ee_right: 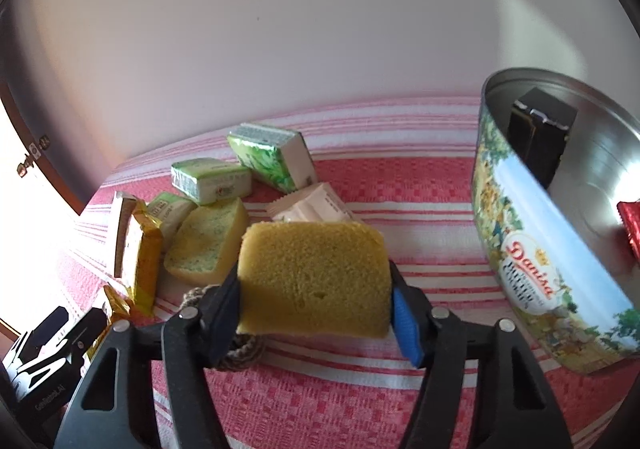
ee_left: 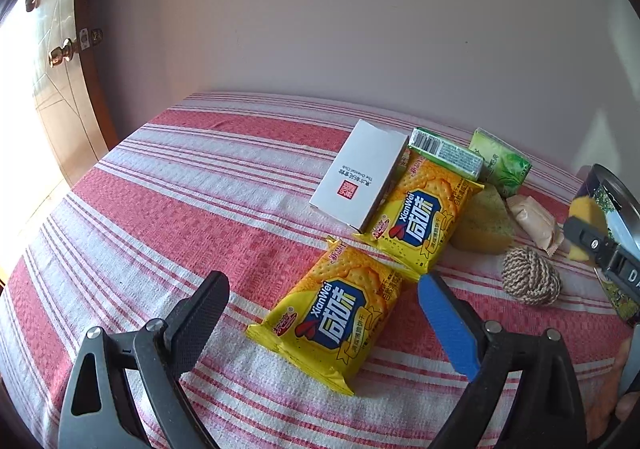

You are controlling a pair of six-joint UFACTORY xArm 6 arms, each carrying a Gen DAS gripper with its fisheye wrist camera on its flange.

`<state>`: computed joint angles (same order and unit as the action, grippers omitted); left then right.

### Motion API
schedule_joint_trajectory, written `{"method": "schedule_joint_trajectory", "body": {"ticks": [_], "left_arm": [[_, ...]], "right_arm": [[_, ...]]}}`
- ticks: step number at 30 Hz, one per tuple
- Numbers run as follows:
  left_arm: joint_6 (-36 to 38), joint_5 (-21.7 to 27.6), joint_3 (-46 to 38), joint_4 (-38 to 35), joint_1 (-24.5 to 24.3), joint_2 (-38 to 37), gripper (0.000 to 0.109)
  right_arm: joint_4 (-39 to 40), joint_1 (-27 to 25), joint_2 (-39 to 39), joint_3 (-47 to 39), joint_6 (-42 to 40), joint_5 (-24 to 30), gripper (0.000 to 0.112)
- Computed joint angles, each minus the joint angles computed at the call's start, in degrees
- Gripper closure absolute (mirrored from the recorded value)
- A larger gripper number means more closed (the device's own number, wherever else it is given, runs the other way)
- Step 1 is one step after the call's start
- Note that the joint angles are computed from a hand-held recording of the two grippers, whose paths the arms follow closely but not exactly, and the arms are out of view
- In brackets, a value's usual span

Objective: Organize objects
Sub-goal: 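Grasp the yellow biscuit packet with the left tool while the right tool grasps the yellow sponge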

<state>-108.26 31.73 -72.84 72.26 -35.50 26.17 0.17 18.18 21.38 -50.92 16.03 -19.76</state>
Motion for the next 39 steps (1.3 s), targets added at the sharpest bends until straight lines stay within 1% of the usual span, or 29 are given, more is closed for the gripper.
{"method": "schedule_joint_trajectory", "body": {"ticks": [2, 4, 6, 8, 10, 12, 14, 15, 16, 17, 18, 19, 21, 23, 25, 26, 28, 30, 32, 34, 37, 39], "left_arm": [[2.0, -2.4, 0.0, -1.5, 0.6, 0.4, 0.012], [3.9, -4.2, 0.0, -3.6, 1.3, 0.8, 0.012], [6.1, -4.2, -0.5, -6.2, 1.4, 1.5, 0.012], [8.4, -4.2, -1.1, -9.0, 1.5, 2.1, 0.012], [10.6, -4.2, -1.6, -12.0, 2.0, 2.9, 0.012], [11.1, -3.6, -1.8, -12.3, 1.7, 2.9, 0.012], [11.1, -2.9, -1.8, -12.5, 1.4, 2.7, 0.014], [10.4, -2.5, -1.6, -12.0, 1.3, 2.5, 0.021], [9.2, -2.7, -1.3, -10.9, 1.3, 2.1, 0.031], [8.1, -2.9, -0.7, -9.9, 1.4, 1.7, 0.036], [6.9, -3.2, -0.3, -8.9, 1.4, 1.3, 0.046], [5.7, -3.8, 0.2, -7.8, 1.5, 1.0, 0.055], [1.7, -5.3, 1.2, -5.2, 2.1, 0.3, 0.056], [-4.4, -7.2, 2.3, -1.4, 2.9, -0.4, 0.056], [-11.3, -7.4, 3.4, 3.7, 3.1, -1.5, 0.056], [-16.1, -6.7, 4.0, 7.9, 2.9, -2.3, 0.056], [-23.8, -2.4, 5.2, 15.3, 1.2, -4.2, 0.056], [-26.7, 3.8, 6.1, 18.4, -1.2, -5.6, 0.056], [-27.1, 7.1, 6.2, 19.7, -2.1, -5.8, 0.056], [-24.9, 10.0, 5.5, 17.3, -3.7, -5.8, 0.056], [-22.8, 12.2, 4.1, 16.3, -3.5, -4.3, 0.056], [-21.2, 13.9, 3.1, 15.2, -4.4, -3.9, 0.056]], "right_arm": [[10.7, 3.0, -1.6, 3.2, -10.0, -7.2, 0.046], [17.2, 5.5, -2.4, 5.3, -16.4, -13.5, 0.046], [23.3, 8.3, -2.6, 6.1, -23.2, -18.8, 0.046], [26.8, 10.1, -2.2, 5.6, -28.6, -21.5, 0.045], [28.4, 11.3, -1.5, 3.9, -31.9, -21.3, 0.045], [28.1, 11.7, -1.5, 3.7, -32.6, -20.5, 0.045], [27.9, 11.8, -1.6, 3.9, -32.6, -20.3, 0.045], [27.4, 11.5, -1.9, 4.3, -32.1, -20.4, 0.045], [27.2, 11.3, -2.0, 4.4, -31.7, -20.2, 0.045], [26.7, 11.0, -2.2, 4.4, -31.2, -19.8, 0.045], [26.3, 10.7, -2.3, 4.5, -30.5, -19.7, 0.045], [26.1, 10.5, -2.4, 4.6, -29.9, -19.6, 0.045], [25.8, 10.4, -1.7, 3.9, -28.7, -19.4, 0.045], [24.2, 9.8, -1.6, 4.0, -26.6, -19.0, 0.045], [21.2, 8.9, -1.8, 4.5, -23.4, -19.1, 0.045], [20.2, 8.6, -1.8, 4.7, -22.3, -19.7, 0.045], [18.7, 8.1, -2.0, 5.4, -20.8, -21.6, 0.045], [17.3, 7.8, -2.2, 6.2, -19.7, -23.7, 0.045], [16.9, 7.6, -2.5, 6.8, -19.8, -25.1, 0.045], [18.0, 7.9, -2.6, 7.2, -20.9, -25.9, 0.045], [18.7, 8.2, -3.2, 7.9, -21.9, -26.2, 0.045], [19.9, 8.6, -3.5, 8.6, -23.3, -27.3, 0.045]]}}
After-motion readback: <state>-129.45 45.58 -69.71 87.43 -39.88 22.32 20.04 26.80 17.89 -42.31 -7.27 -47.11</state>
